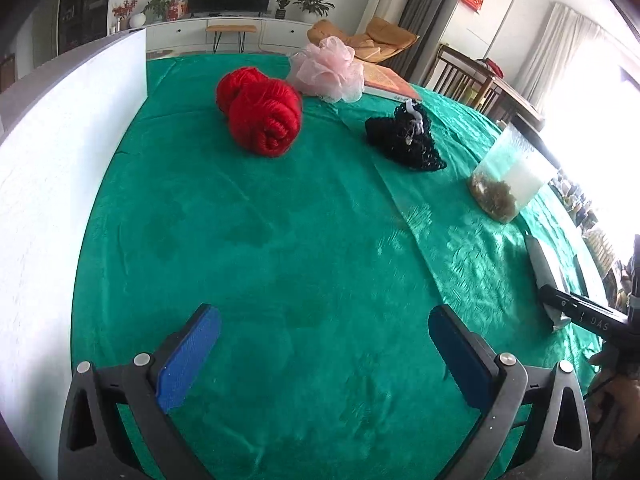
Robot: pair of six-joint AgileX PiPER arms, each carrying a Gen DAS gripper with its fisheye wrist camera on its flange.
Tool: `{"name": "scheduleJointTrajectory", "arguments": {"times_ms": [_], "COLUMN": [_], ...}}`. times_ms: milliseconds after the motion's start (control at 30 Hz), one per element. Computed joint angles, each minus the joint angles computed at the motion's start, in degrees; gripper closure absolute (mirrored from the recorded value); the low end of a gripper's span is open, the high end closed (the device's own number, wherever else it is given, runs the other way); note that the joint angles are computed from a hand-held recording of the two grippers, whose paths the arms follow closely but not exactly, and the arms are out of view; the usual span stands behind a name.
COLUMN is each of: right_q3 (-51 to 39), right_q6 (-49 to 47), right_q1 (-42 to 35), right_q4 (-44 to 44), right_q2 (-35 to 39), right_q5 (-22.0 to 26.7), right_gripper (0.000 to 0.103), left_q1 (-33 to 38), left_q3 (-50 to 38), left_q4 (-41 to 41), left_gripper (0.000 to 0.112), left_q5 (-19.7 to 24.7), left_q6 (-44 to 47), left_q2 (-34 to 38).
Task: Organize soft objects
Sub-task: 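Grasp the wipes pack with the right tool while the left tool grasps the red yarn ball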
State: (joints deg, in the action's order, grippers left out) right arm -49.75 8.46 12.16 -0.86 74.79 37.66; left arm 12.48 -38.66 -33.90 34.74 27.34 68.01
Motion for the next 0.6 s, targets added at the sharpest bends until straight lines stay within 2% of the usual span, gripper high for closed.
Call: {"name": "scheduleJointTrajectory", "arguments": {"times_ms": [100,133,200,267,367,500,533,567,600], "right_q3": [-2.23,-3.66,-6.49,-9.35,-13.31,-20.25,-22.65,-25.69,-28.37], "right_q6": [-9.29,-9.37,-14.26,-16.44,-18.35,-19.89,-21.02,-21.40,-21.69], "right_q1": [-8.05,-8.55,-11.91,-13.99,-15.78,-17.47,-18.25,-18.97,-19.86], "right_q4": [7.20,6.40,10.58,12.39,14.16,16.66,18.47,19.94,21.38], "right_q2": [0.90,2.51,4.71,6.97,10.41,16.65,18.85,21.62,24.08], "right_q5": [-0.24,-0.87,-0.32,0.02,-0.38,-0.18,1.25,3.59,5.63], "right_gripper": [0.036,0.036,0.036,0.036,0.036,0.036,0.036,0.036,0.036], "left_q1": [-0.71,-1.12,-2.71,-4.63,-6.57,-8.89,-9.76,-10.50,-11.06], "left_q3": [-9.66,-14.19,-23.60,-33.46,-45.35,-53.54,-53.13,-52.82,-52.94], "left_q4": [0.62,1.47,6.03,12.19,17.10,26.38,28.99,30.81,33.21], "left_gripper": [0.009,0.009,0.009,0.009,0.009,0.012,0.013,0.034,0.063], "left_q5": [0.99,2.06,3.41,6.35,11.96,16.99,15.84,15.20,15.78], "left_q6": [-4.76,-7.56,-15.09,-22.79,-29.07,-35.38,-36.05,-36.10,-36.93], "left_q2": [5.32,8.52,15.51,23.25,33.70,42.70,42.55,42.17,41.84]}}
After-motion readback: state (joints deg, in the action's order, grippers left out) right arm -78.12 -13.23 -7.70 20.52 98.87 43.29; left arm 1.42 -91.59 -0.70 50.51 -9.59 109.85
